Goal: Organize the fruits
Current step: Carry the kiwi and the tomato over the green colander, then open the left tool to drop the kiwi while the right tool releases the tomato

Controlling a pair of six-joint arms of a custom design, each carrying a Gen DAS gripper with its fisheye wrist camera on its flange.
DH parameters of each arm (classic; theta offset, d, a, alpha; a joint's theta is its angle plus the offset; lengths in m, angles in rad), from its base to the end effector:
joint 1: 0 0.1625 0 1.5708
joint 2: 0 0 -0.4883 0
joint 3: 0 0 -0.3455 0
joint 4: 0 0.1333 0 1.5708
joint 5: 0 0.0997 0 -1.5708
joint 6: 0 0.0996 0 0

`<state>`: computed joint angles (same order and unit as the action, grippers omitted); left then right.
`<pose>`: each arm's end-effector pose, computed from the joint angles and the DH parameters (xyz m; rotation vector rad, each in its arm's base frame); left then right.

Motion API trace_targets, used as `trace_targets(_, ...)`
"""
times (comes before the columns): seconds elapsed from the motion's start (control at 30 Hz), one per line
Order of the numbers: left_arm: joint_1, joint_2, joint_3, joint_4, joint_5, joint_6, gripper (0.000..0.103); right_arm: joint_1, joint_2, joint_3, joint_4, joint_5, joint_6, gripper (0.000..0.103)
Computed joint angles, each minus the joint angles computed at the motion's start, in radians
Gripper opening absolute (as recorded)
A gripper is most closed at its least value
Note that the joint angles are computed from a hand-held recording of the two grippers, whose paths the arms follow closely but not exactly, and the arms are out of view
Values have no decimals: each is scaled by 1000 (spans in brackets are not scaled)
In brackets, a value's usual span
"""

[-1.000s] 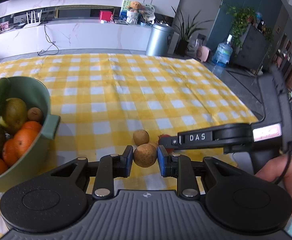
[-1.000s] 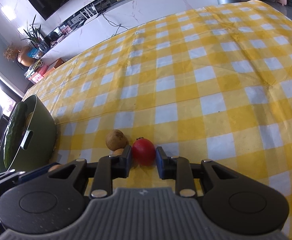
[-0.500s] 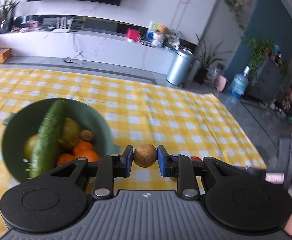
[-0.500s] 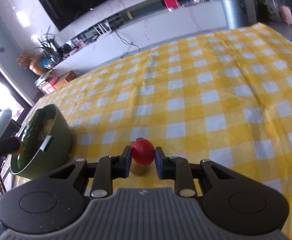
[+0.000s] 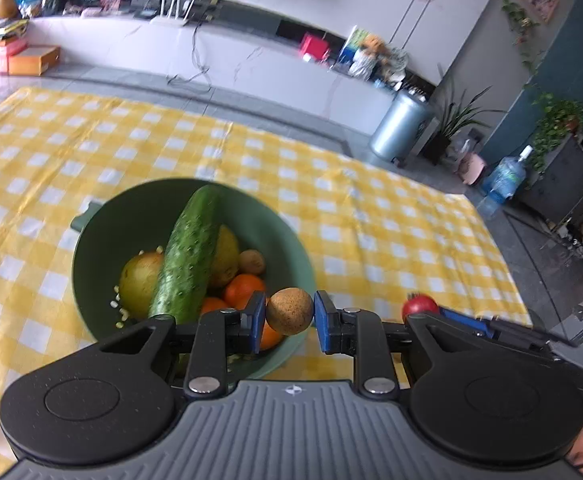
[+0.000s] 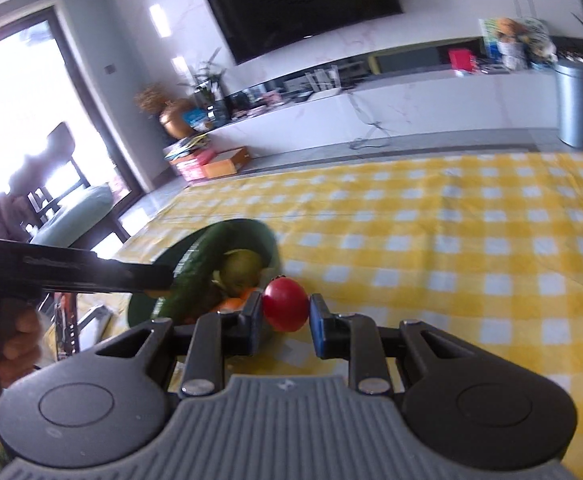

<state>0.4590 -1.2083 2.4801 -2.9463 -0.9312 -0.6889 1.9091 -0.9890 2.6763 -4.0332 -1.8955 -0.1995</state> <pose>-0.2574 -0.3422 0.2197 0.5240 2.6631 -0.7917 0.2171 -0.3110 0.2296 0.5362 -2.6162 1.1153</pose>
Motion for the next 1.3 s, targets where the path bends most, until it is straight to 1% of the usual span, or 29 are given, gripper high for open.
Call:
trace_targets(0.17,52,6,-33,51,0,8,29,56,23,-121,172,-37,-88,21)
trace_targets(0.27,79,15,-53,64,-7,40,29,72,39,-182,257,-65,-147,21)
trace_targets(0.37,98,22,-78,113,-9,44,29,85,59,-240,340,-106,-213,21)
trace_targets(0.43,106,27,-87,131,-4,41,29,88,76,-275,379,-131,-251,21)
trace_targets(0.57,120,34,-92,120,-21,59,29,98,106,-324,438,-183,-323,21)
trace_targets(0.67,120,45,-105,141,-14,73,29,100,121,-345,463,-205,-389,21)
trace_targets(0.83,126,65,-123,170,-13,90,29,105,143,-383,509,-240,-466,21)
trace_targets(0.93,135,74,-128,178,-17,90,29,106,146,-393,527,-253,-483,20)
trace_targets(1.07,132,78,-128,180,-13,95,29,105,145,-399,544,-253,-485,20)
trace_targets(1.2,130,77,-127,179,-14,92,29,107,153,-397,542,-260,-492,21)
trace_targets(1.27,131,77,-124,175,-11,88,33,107,155,-395,542,-262,-490,21)
trace_targets(1.3,131,76,-121,169,-9,82,33,107,155,-394,542,-262,-489,21)
